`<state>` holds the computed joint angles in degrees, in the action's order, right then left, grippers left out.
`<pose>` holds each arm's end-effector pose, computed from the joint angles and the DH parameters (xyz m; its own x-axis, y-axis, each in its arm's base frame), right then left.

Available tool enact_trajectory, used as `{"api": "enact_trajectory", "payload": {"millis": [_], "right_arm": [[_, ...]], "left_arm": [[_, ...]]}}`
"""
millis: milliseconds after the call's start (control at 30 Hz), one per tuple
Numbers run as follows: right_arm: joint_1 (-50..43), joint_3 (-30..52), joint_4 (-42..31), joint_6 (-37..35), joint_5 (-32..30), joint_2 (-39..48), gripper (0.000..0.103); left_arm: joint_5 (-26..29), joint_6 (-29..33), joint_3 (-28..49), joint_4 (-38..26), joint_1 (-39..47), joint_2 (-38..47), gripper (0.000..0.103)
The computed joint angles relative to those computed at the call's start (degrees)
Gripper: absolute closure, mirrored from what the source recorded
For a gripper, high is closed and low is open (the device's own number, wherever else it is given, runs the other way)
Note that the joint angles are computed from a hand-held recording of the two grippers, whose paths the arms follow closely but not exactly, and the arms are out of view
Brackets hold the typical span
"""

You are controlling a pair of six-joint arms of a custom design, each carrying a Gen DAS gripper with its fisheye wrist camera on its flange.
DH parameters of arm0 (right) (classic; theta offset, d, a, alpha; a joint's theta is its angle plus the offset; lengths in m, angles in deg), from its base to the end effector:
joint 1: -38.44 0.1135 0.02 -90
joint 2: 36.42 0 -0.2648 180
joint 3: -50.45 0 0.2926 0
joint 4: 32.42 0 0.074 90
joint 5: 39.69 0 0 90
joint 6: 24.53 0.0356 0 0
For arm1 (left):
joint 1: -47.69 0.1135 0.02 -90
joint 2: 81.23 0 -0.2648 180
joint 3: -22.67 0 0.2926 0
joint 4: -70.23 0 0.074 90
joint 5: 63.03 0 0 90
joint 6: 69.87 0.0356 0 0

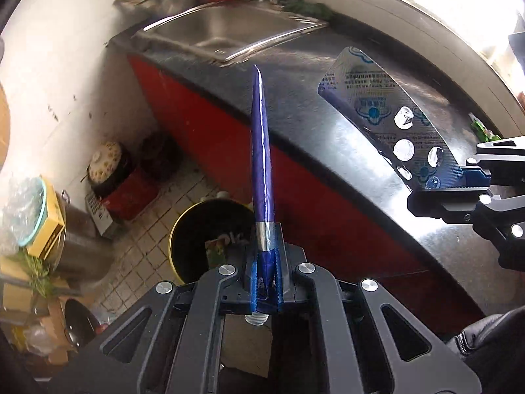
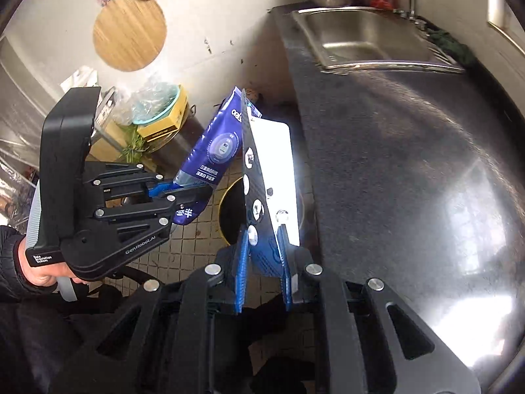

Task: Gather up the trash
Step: 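Carry the tube and blister pack over the black bin and open both tools, then return both tools to the counter above the remaining trash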

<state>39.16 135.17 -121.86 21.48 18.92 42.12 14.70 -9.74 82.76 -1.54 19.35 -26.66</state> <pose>0.2703 0.0219 0.3009 -0.6645 -0.6013 -0.4437 -0.7414 0.6049 0.2906 0.1810 -0.0890 0.2578 -0.8921 -0.0718 -0.4461 -0.0643 0.9974 -0.0319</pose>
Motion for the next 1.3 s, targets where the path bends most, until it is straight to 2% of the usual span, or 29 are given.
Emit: {"api": "enact_trajectory", "payload": {"millis": [133,267,467,633,667,700,733,767,967,1100,1300], "right_arm": [[11.0,-1.0,4.8,8.5,2.3,3.3,0.085],[17.2,0.4,8.2,16.1,3.7,10.1,0.085],[22.4,4.0,11.1,23.1,5.1,18.7,0.085],[24.5,5.4,13.1,26.0,5.3,21.2,0.083],[24.9,6.0,13.4,26.4,5.7,22.0,0.069],[25.1,6.2,13.8,26.8,6.4,22.0,0.04],[25.0,5.9,14.8,27.6,6.9,21.5,0.03],[24.5,5.3,15.7,28.0,6.8,20.6,0.027],[20.5,5.4,12.9,25.7,5.8,18.7,0.027],[14.5,3.9,10.8,23.4,5.4,13.2,0.025],[-0.3,2.9,7.0,17.4,5.1,3.8,0.024]], "left_arm": [[4.1,2.1,-6.5,0.4,9.2,-5.8,0.096],[8.5,8.5,-11.7,3.4,20.0,-7.2,0.096],[12.9,15.3,-14.3,9.5,29.6,-1.7,0.096],[16.1,19.3,-14.5,12.3,34.1,1.7,0.095],[16.1,19.8,-14.3,12.3,34.5,2.5,0.088],[16.5,20.8,-14.0,12.6,35.4,3.7,0.08],[16.0,21.0,-13.6,12.3,35.5,4.5,0.049],[15.2,20.8,-13.4,12.6,35.4,4.7,0.03],[14.0,21.0,-12.1,13.5,33.2,4.1,0.03],[13.5,20.7,-8.5,13.5,30.1,5.6,0.03],[11.5,18.1,0.9,15.1,17.8,10.4,0.023]]}}
